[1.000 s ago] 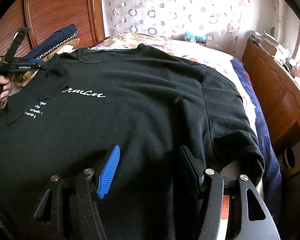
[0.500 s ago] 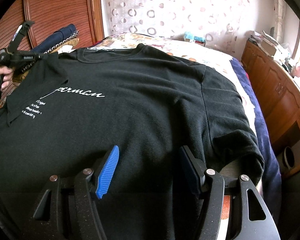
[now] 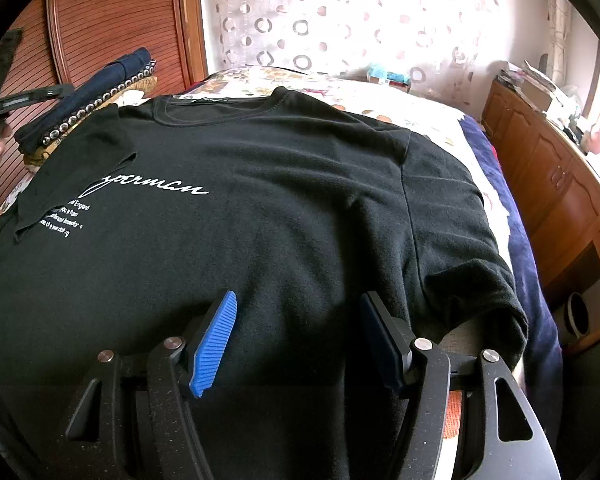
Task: Fold small clothes
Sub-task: 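Lay the side flat along the shirt body and open the left gripper, then grasp the opposite side edge and sleeve with the right gripper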
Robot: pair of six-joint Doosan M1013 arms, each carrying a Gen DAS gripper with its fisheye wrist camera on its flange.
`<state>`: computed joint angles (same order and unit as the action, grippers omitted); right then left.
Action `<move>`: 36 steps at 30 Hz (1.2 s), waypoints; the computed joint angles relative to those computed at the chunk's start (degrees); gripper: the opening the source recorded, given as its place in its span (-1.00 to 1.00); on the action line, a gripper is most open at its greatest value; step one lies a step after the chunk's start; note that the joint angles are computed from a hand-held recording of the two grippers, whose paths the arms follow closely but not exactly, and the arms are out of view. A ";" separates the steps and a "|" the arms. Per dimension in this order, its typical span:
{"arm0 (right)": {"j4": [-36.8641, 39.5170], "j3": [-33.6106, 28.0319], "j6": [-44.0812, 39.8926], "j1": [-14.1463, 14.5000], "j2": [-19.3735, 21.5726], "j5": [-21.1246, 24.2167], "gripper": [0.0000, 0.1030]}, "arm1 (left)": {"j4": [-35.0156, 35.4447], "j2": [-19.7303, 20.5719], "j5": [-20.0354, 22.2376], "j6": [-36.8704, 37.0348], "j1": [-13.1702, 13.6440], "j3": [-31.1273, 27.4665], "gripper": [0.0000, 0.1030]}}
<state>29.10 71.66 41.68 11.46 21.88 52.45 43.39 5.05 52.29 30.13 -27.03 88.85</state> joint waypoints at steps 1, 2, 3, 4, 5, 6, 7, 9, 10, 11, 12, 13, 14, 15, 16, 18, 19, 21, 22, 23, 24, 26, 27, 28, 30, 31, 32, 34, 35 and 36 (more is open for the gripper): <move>0.01 -0.03 0.01 -0.01 0.01 0.04 0.29 | 0.73 -0.39 -0.44 -0.72 -0.51 0.49 0.29; 0.01 -0.03 0.01 -0.01 0.01 0.04 0.29 | 1.77 -0.83 -0.88 -1.72 -1.23 1.11 0.35; -0.02 0.05 0.04 0.01 -0.02 -0.04 0.29 | 2.74 -1.01 -1.22 -2.83 -1.86 1.45 0.46; -0.01 -0.01 0.00 -0.01 0.01 0.00 0.29 | 4.00 -1.51 -1.82 -4.40 -2.68 2.24 0.49; 0.02 -0.02 -0.01 -0.02 0.01 0.03 0.29 | 4.76 -1.80 -2.00 -5.41 -3.28 2.68 0.49; 0.04 0.02 0.01 -0.02 0.00 0.01 0.29 | 5.70 -2.10 -2.07 -6.76 -4.02 3.20 0.49; -0.02 -0.01 0.02 -0.01 0.00 0.00 0.29 | 6.47 -2.24 -1.96 -8.02 -4.66 3.54 0.49; -0.03 -0.02 0.01 -0.02 0.01 0.00 0.30 | 7.21 -2.17 -1.66 -10.00 -5.72 3.83 0.49; -0.02 -0.01 0.04 -0.02 0.01 0.00 0.30 | 7.20 -2.14 -1.61 -10.55 -6.03 3.92 0.49; -0.01 -0.04 0.04 -0.03 0.02 0.04 0.30 | 7.42 -2.12 -1.41 -11.58 -6.49 4.16 0.49; 0.00 0.01 0.07 -0.02 0.00 0.02 0.31 | 7.64 -2.10 -1.37 -12.27 -6.82 4.32 0.49; -0.03 -0.01 0.06 -0.02 0.01 0.01 0.31 | 7.80 -2.02 -1.44 -12.75 -7.06 4.44 0.49; -0.05 -0.03 0.05 -0.03 0.02 0.01 0.31 | 7.95 -1.98 -1.25 -13.07 -7.44 4.61 0.49; -0.07 0.02 0.09 -0.01 0.00 -0.03 0.32 | 8.46 -2.01 -0.58 -13.56 -8.07 4.82 0.49; -0.03 -0.04 0.04 -0.04 0.02 0.03 0.32 | 8.81 -1.79 0.25 -13.71 -8.52 4.75 0.49; -0.02 -0.05 0.04 -0.05 0.03 0.05 0.33 | 9.16 -1.54 1.15 -14.21 -9.24 4.71 0.49; -0.02 -0.05 0.04 -0.05 0.03 0.05 0.33 | 9.26 -1.51 1.23 -14.40 -9.44 4.71 0.49; -0.05 0.00 0.07 -0.04 0.01 -0.01 0.33 | 9.41 -1.41 1.52 -14.94 -9.90 4.74 0.49; 0.00 -0.06 0.03 -0.07 0.04 0.07 0.33 | 9.59 -1.31 1.77 -15.20 -10.24 4.78 0.49; 0.00 -0.03 0.05 -0.06 0.03 0.05 0.34 | 9.81 -1.25 1.86 -15.30 -10.47 4.79 0.49; -0.04 -0.05 0.08 -0.05 0.03 0.04 0.34 | 10.09 -1.32 1.86 -15.48 -10.65 5.00 0.49; -0.12 0.03 0.13 -0.02 -0.01 -0.07 0.34 | 10.48 -1.13 2.23 -15.73 -11.22 5.00 0.49; -0.17 0.09 0.16 0.01 -0.06 -0.15 0.34 | 10.65 -1.09 2.15 -15.92 -11.46 5.08 0.49; -0.13 0.20 0.16 0.02 -0.11 -0.23 0.34 | 10.66 -1.13 1.94 -16.06 -11.58 5.21 0.50; 0.67 0.11 -0.39 -0.14 -0.03 0.49 0.34 | 10.57 -1.07 1.52 -16.02 -11.77 5.33 0.49; 1.75 -0.06 -1.11 -0.39 0.07 1.23 0.34 | 10.45 -0.99 1.39 -15.90 -11.88 5.31 0.49; 2.59 0.04 -1.65 -0.63 -0.04 1.17 0.34 | 10.39 -0.88 1.42 -15.89 -12.06 5.29 0.49; 3.82 0.42 -2.78 -1.20 -0.47 0.68 0.34 | 10.02 -0.71 1.08 -15.92 -12.35 5.31 0.49; 4.59 0.59 -3.38 -1.60 -0.74 0.43 0.34 | 9.69 -0.65 0.69 -15.86 -12.47 5.36 0.49; 5.32 0.74 -3.82 -2.04 -1.01 -0.05 0.34 | 9.44 -0.56 0.27 -15.90 -12.57 5.38 0.49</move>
<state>34.42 72.40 37.87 9.42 20.87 52.40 52.83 4.50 52.56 14.23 -39.60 94.23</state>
